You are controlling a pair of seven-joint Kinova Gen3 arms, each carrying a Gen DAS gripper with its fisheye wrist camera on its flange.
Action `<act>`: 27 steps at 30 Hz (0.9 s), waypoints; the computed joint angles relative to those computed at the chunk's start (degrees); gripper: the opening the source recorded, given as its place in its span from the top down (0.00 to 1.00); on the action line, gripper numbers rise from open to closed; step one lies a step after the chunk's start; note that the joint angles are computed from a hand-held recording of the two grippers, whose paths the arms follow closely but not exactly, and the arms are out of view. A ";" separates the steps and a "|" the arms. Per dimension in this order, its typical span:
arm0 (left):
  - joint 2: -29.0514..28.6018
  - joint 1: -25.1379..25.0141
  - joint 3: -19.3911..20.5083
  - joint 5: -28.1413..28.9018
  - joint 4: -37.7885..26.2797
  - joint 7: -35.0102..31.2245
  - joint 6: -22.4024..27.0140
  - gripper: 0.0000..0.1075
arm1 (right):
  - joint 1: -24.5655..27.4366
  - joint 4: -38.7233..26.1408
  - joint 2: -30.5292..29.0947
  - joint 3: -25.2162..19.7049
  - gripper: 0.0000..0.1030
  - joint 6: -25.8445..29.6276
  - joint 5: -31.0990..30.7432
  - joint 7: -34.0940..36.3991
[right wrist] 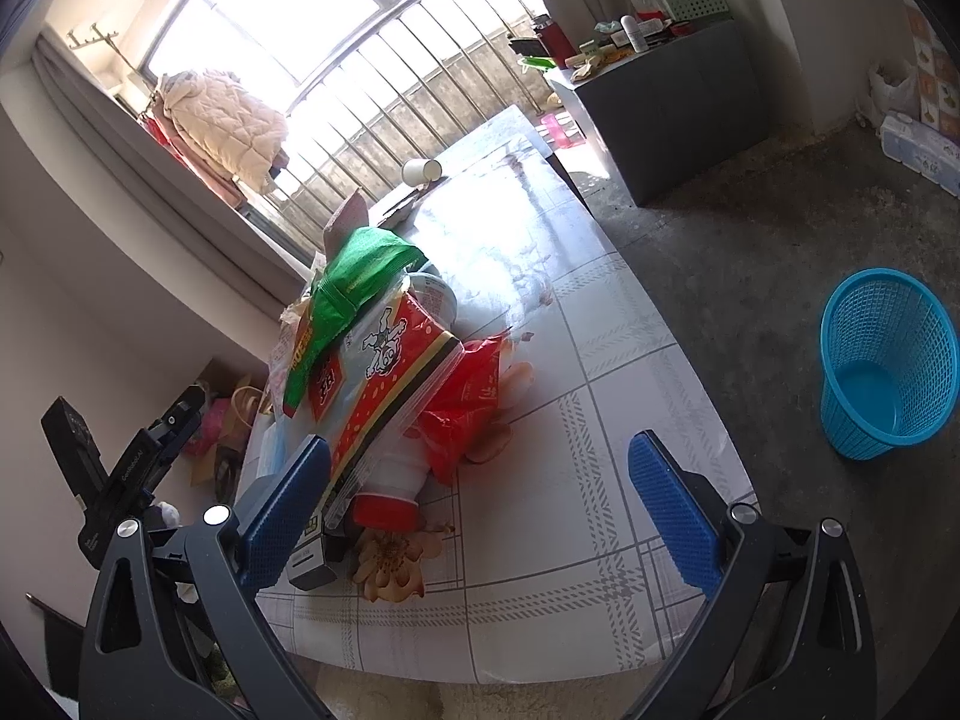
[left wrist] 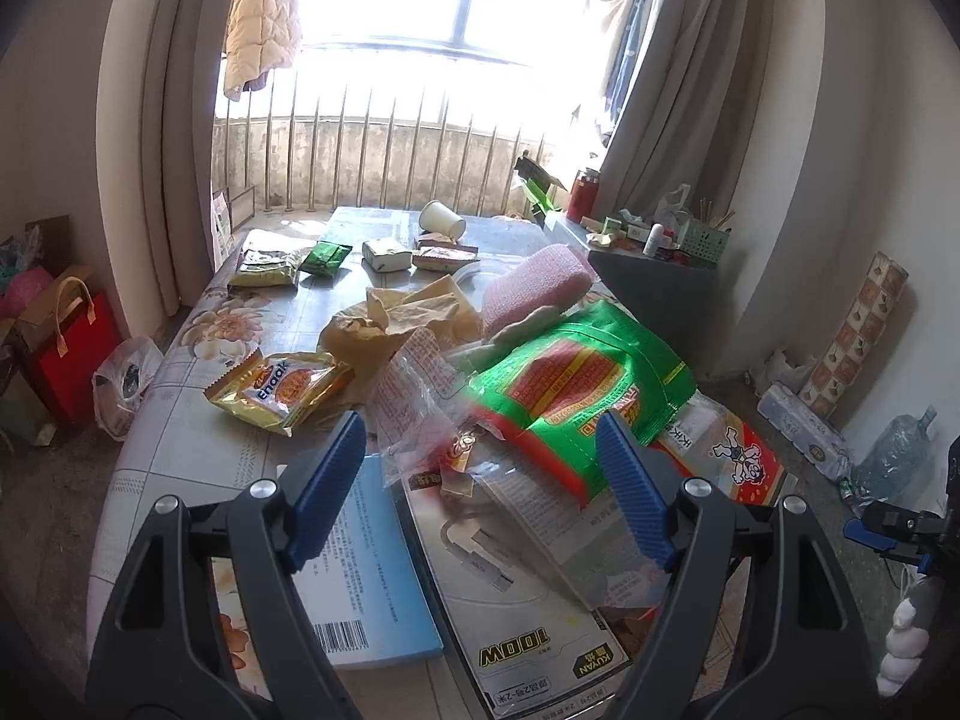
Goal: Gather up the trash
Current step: 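Grasp the clear printed plastic bag with the left gripper while the right gripper grasps the green chip bag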
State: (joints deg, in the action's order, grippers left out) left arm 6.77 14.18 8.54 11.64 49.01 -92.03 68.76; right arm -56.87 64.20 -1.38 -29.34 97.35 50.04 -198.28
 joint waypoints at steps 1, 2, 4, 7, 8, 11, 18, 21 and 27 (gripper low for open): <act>1.43 0.70 0.71 -2.21 -1.92 0.47 1.10 0.30 | -0.13 0.01 0.00 -0.14 0.06 0.17 0.20 -0.14; 3.13 2.14 0.53 -4.13 -4.27 0.54 2.74 0.30 | -0.34 -0.01 0.05 -0.36 0.06 0.49 0.47 -0.39; 6.58 6.09 -0.92 -8.76 -9.10 1.09 6.24 0.30 | -0.53 0.10 0.07 -0.41 0.06 0.76 0.53 -0.75; 10.32 9.08 -1.15 -13.74 -13.67 1.03 9.49 0.40 | -0.47 0.73 -0.28 -0.33 0.06 0.79 -0.08 -1.42; 12.08 10.69 -2.12 -15.64 -16.23 1.65 11.71 0.42 | -0.40 0.85 -0.38 -0.41 0.06 0.90 -0.28 -1.56; 15.86 12.16 -3.57 -17.35 -21.36 2.37 15.68 0.54 | -0.13 0.66 -0.40 -0.63 0.06 1.49 -0.47 -1.35; 14.46 11.61 -4.46 -16.82 -16.91 1.86 12.22 0.85 | 0.75 -1.45 -0.16 0.58 0.06 1.35 -0.47 3.53; 12.05 11.71 -4.42 -17.86 -12.55 1.93 8.34 0.95 | 2.73 -3.35 -0.35 2.07 0.06 -1.51 -1.36 8.82; 6.30 9.33 -3.06 -16.75 -4.99 3.33 2.15 0.99 | 10.31 -10.62 1.20 7.66 0.06 -11.41 -10.33 21.70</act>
State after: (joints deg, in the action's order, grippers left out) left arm 13.07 23.51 5.49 -5.11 44.02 -88.70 70.92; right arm -46.55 53.59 -0.18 -21.68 85.94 39.71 -176.58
